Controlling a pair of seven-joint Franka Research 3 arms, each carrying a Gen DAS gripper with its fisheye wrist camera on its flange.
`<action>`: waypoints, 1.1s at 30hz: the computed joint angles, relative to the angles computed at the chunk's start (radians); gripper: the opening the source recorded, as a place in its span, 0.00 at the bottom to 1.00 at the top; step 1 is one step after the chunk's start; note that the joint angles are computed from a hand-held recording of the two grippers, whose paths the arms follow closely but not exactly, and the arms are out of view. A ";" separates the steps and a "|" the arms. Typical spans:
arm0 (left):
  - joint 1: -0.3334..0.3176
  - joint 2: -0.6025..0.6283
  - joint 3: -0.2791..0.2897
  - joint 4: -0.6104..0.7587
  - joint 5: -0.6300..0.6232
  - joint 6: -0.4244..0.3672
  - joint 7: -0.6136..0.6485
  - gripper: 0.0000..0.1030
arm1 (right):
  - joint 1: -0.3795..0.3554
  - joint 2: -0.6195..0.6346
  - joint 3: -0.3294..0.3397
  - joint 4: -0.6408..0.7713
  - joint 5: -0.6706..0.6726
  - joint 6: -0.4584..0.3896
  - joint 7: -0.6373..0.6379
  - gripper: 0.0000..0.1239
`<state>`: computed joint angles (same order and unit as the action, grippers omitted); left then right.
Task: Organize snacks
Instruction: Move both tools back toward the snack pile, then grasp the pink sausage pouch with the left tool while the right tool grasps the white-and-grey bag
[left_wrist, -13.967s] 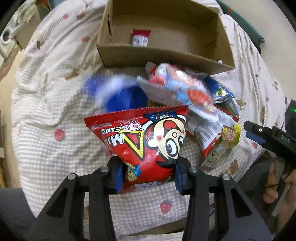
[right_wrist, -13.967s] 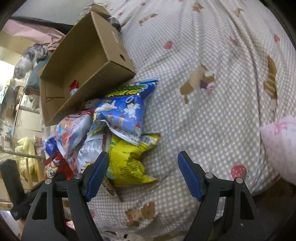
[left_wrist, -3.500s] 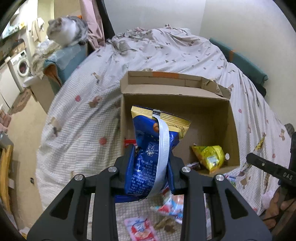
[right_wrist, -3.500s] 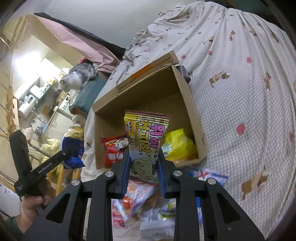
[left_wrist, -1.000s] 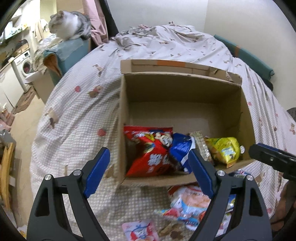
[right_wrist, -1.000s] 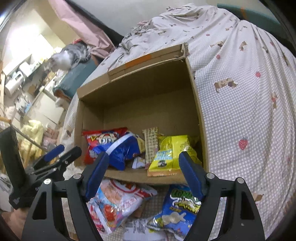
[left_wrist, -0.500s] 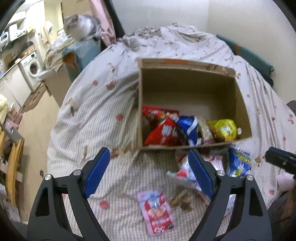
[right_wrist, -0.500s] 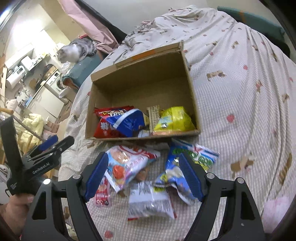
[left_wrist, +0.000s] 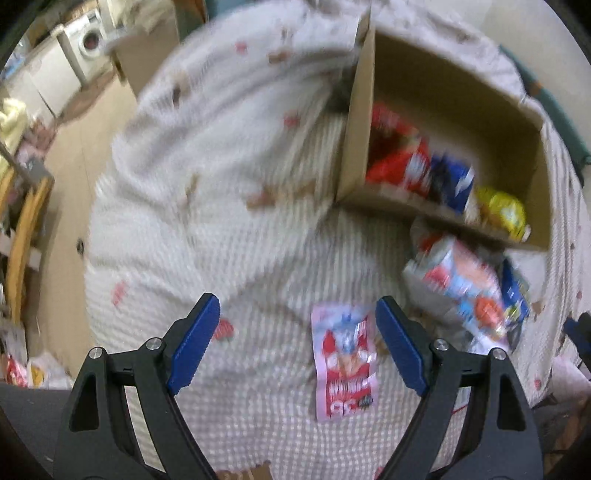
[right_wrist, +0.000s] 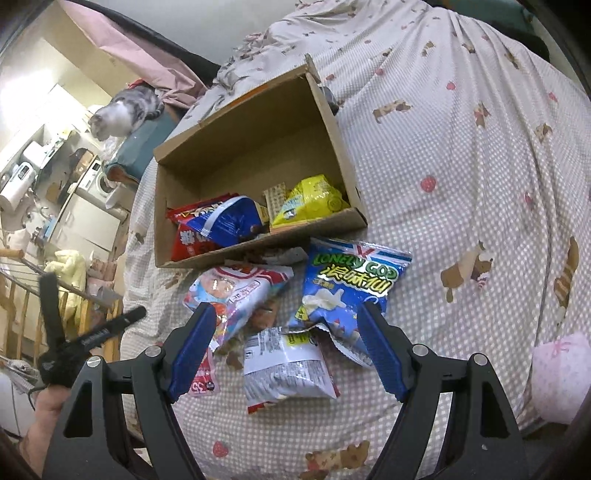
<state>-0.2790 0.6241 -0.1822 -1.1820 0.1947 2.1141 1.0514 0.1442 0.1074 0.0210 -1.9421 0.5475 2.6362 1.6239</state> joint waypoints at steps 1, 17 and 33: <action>0.000 0.014 -0.006 0.006 -0.014 -0.022 -0.001 0.82 | -0.002 0.003 0.000 0.002 0.013 -0.004 0.000 0.65; -0.075 0.163 -0.008 0.144 -0.013 -0.186 0.063 0.75 | -0.032 0.119 0.001 0.122 0.015 -0.294 0.051 0.65; -0.089 0.180 0.001 0.222 -0.009 -0.203 0.105 0.47 | 0.067 0.358 0.006 0.413 -0.256 -0.524 0.035 0.81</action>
<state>-0.3681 0.8037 -0.1810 -0.9600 0.1859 1.9116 1.1563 0.2117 0.4652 0.0269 -1.5293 0.2911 2.1119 1.6586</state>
